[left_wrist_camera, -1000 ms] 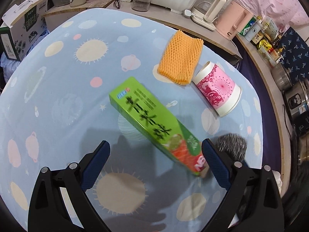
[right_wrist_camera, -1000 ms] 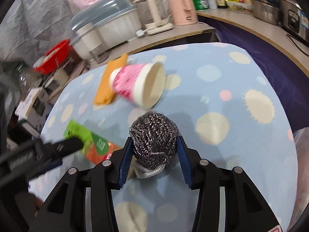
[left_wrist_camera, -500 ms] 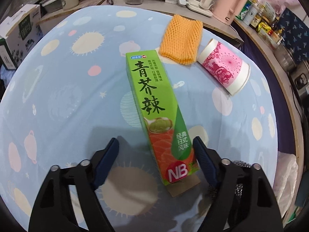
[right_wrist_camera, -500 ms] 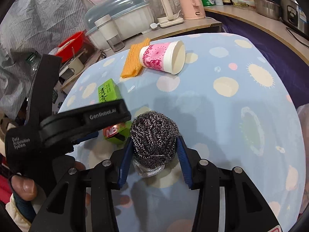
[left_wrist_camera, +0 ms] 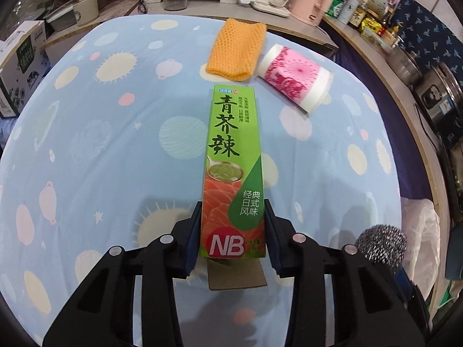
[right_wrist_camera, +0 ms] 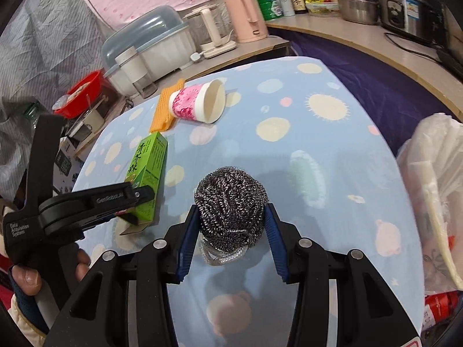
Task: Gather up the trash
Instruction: 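Carry the scrubber and wasabi box over the white bin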
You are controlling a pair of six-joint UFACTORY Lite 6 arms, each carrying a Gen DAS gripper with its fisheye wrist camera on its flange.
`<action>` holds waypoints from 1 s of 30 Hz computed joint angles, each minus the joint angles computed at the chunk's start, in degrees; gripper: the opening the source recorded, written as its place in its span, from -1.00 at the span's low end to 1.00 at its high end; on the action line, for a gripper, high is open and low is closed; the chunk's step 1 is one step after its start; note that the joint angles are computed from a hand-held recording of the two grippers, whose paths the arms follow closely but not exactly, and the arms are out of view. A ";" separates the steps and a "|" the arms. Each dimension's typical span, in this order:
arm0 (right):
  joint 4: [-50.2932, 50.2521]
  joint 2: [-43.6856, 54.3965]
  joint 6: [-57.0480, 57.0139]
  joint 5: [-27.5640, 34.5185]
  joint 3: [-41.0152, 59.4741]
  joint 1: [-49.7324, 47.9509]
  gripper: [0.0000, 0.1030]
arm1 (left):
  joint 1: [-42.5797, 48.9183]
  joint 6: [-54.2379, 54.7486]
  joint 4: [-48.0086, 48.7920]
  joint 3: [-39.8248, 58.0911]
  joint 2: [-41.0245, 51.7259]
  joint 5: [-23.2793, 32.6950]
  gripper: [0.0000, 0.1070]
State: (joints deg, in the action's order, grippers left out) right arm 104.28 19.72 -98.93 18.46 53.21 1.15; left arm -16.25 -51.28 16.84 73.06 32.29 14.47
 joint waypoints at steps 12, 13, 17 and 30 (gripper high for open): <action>-3.60 -14.52 0.18 3.71 -10.55 -11.33 -0.15 | -12.54 -14.23 14.61 -5.96 -11.92 3.74 -0.31; -4.35 -15.39 0.59 4.19 -11.14 -12.39 -0.15 | -14.05 -14.80 15.27 -5.77 -12.43 4.29 -0.31; -8.22 -18.95 2.36 6.77 -13.34 -17.88 -0.15 | -18.98 -16.02 16.55 -3.92 -12.96 6.29 -0.31; -17.33 -19.79 3.65 16.50 -12.71 -41.29 -0.15 | -33.37 -15.93 18.89 10.73 -5.82 12.49 -0.31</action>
